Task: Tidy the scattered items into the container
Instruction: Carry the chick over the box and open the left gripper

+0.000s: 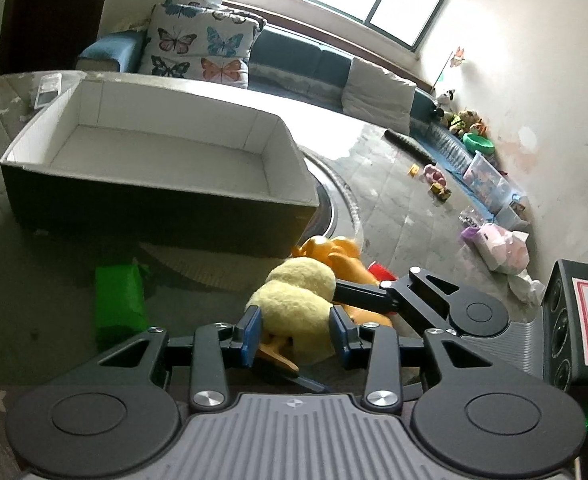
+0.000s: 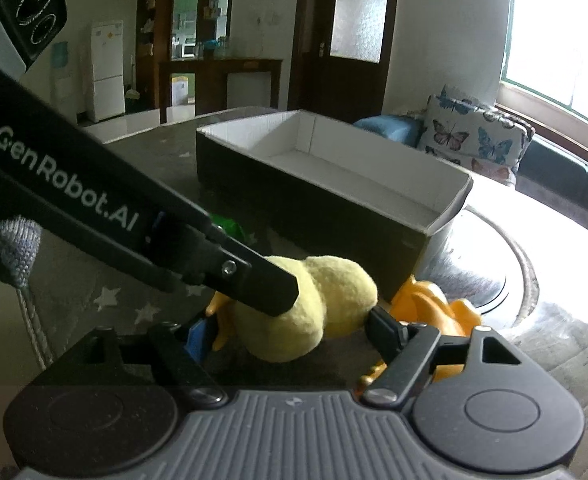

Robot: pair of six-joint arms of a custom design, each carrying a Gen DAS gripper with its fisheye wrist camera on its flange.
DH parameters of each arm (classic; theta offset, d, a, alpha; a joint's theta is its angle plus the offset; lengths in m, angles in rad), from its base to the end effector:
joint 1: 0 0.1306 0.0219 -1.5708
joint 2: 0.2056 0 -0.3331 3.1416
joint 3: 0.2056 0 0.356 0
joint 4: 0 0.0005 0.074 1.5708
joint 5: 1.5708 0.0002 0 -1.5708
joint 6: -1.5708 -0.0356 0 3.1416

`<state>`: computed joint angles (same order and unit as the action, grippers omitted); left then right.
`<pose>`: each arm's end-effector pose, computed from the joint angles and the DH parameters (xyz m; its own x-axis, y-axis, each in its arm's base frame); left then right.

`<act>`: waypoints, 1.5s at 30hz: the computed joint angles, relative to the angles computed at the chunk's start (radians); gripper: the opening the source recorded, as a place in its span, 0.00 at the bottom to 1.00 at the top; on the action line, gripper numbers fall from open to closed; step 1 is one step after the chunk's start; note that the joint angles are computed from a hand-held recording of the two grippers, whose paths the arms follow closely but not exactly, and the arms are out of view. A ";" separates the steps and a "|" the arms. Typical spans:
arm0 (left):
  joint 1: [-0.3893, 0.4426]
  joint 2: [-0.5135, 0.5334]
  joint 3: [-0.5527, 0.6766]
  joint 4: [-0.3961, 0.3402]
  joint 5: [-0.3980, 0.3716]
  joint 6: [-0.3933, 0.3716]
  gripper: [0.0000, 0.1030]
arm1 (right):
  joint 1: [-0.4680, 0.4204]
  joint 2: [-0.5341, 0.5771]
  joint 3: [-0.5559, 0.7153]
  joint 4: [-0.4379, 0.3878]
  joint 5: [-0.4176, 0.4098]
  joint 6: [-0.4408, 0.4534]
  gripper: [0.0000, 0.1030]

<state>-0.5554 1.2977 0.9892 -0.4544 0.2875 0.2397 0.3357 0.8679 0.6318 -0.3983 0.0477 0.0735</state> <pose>0.3484 -0.2287 0.2800 -0.7318 0.1862 -0.6556 0.5210 0.7730 -0.3620 0.2814 0.0958 0.2750 -0.5366 -0.2649 -0.8012 -0.3331 0.9388 -0.0873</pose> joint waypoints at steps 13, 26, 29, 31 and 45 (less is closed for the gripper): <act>0.032 0.095 0.187 0.038 0.033 0.057 0.39 | -0.103 0.131 0.190 0.041 -0.049 0.150 0.76; 0.111 0.441 0.543 -0.063 0.145 0.158 0.39 | -0.211 0.517 0.550 -0.134 -0.153 0.314 0.76; 0.122 0.498 0.592 -0.087 0.167 0.178 0.39 | -0.217 0.571 0.594 -0.174 -0.159 0.340 0.76; 0.129 0.525 0.615 -0.104 0.179 0.184 0.39 | -0.217 0.606 0.627 -0.204 -0.160 0.361 0.76; 0.140 0.620 0.708 -0.204 0.202 0.181 0.38 | -0.199 0.679 0.709 -0.273 -0.162 0.388 0.76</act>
